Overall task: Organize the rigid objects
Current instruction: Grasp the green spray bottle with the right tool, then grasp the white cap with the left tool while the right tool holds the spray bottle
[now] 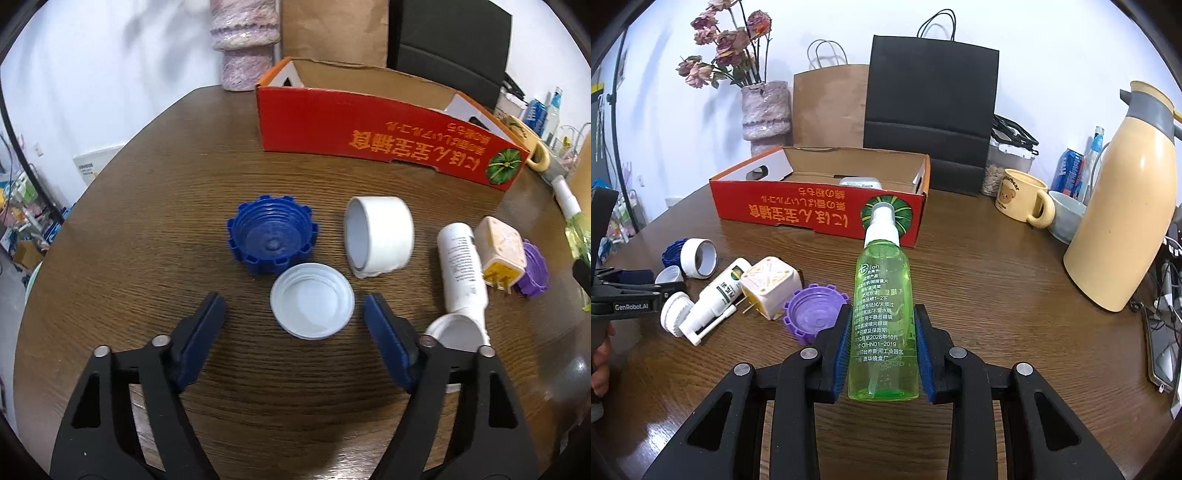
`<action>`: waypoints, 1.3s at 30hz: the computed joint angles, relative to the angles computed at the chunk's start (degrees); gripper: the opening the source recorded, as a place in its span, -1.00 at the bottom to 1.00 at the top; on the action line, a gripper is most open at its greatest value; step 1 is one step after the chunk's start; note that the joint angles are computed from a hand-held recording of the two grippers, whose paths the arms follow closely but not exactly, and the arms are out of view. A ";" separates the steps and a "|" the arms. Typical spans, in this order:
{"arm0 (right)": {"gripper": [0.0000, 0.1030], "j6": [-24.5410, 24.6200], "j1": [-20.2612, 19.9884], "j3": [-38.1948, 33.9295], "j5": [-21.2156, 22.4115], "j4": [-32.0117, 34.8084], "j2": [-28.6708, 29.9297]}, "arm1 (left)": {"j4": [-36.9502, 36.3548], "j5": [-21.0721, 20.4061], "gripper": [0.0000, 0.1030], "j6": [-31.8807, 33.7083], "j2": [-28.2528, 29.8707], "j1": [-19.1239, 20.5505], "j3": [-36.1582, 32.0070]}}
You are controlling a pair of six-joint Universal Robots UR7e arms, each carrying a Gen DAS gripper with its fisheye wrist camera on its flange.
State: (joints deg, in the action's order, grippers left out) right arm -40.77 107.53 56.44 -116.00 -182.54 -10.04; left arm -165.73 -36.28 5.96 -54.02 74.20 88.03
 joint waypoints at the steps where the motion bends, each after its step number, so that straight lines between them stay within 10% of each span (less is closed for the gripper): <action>1: -0.33 -0.04 0.05 -0.03 0.00 -0.08 0.07 | -0.42 -0.07 0.18 0.58 0.08 -0.09 0.04; 5: -0.33 -0.01 0.26 -0.02 0.03 -0.37 0.27 | -1.42 -0.68 -0.28 1.56 0.02 -0.25 0.26; 39: -0.33 0.33 2.24 1.95 3.66 -4.09 0.54 | -19.60 -0.03 -0.28 13.25 -1.41 -4.36 4.96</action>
State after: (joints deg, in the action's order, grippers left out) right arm -40.44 109.77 58.39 -112.34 -186.63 -9.50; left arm -185.33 -36.30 19.22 -55.44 69.84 92.99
